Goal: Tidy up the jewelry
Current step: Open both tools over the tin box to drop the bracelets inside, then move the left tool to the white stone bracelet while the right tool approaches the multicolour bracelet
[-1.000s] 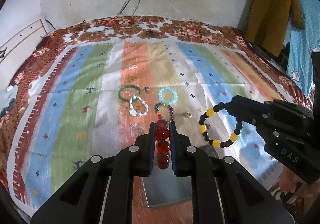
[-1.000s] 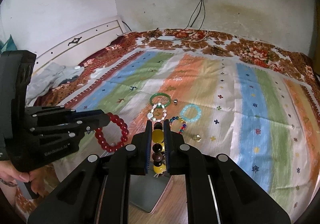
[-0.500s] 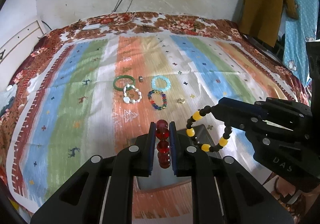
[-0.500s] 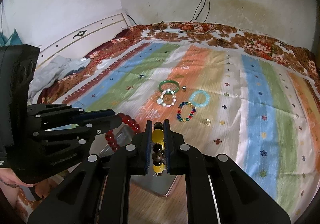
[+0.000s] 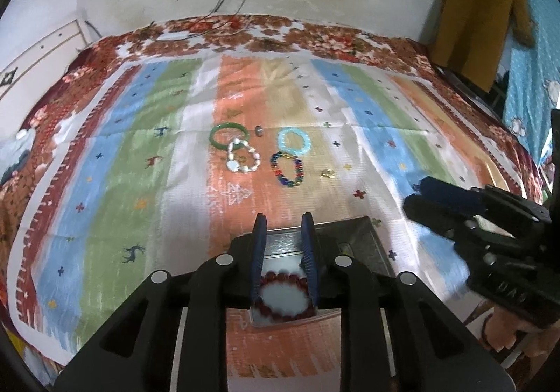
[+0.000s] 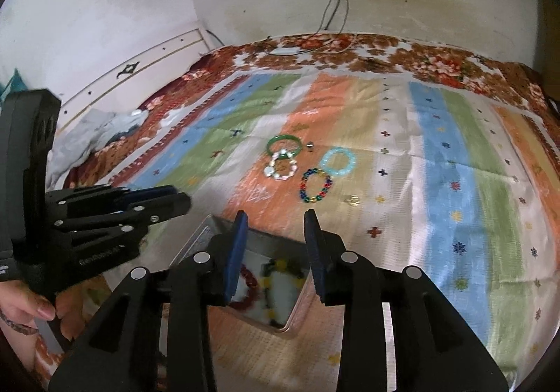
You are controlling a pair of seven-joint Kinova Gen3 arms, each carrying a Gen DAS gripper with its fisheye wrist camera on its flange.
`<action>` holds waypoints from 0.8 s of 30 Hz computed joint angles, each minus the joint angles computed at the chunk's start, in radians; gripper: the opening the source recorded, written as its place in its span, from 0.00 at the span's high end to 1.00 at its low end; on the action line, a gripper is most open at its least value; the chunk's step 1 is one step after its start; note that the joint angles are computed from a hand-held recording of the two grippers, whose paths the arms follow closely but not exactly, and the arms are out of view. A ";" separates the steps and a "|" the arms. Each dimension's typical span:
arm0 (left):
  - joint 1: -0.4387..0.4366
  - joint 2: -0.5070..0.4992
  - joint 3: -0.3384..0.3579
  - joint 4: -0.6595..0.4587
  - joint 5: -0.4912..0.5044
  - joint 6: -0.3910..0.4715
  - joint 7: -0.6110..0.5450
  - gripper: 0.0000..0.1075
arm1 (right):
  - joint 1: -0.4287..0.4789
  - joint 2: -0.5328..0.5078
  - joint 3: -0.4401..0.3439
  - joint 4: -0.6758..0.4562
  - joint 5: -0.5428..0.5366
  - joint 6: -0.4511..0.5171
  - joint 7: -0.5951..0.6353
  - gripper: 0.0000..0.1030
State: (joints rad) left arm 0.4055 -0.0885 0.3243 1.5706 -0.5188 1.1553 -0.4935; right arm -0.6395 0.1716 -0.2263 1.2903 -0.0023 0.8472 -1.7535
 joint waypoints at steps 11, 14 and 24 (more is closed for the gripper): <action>-0.024 0.004 -0.023 -0.001 0.013 0.015 -0.008 0.56 | 0.004 0.050 0.018 -0.042 0.013 0.047 -0.026 0.55; -0.033 0.005 -0.032 -0.001 0.017 0.017 -0.017 0.53 | 0.004 0.064 0.021 -0.057 0.013 0.058 -0.021 0.54; -0.063 0.033 -0.083 -0.026 0.065 0.009 -0.086 0.45 | 0.016 0.114 0.033 -0.120 -0.014 0.085 0.001 0.46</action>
State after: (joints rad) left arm 0.3425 -0.0552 0.2411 1.5446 -0.4542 1.1647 -0.5798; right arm -0.6238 0.2851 -0.1937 1.1702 -0.0161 0.9317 -1.7527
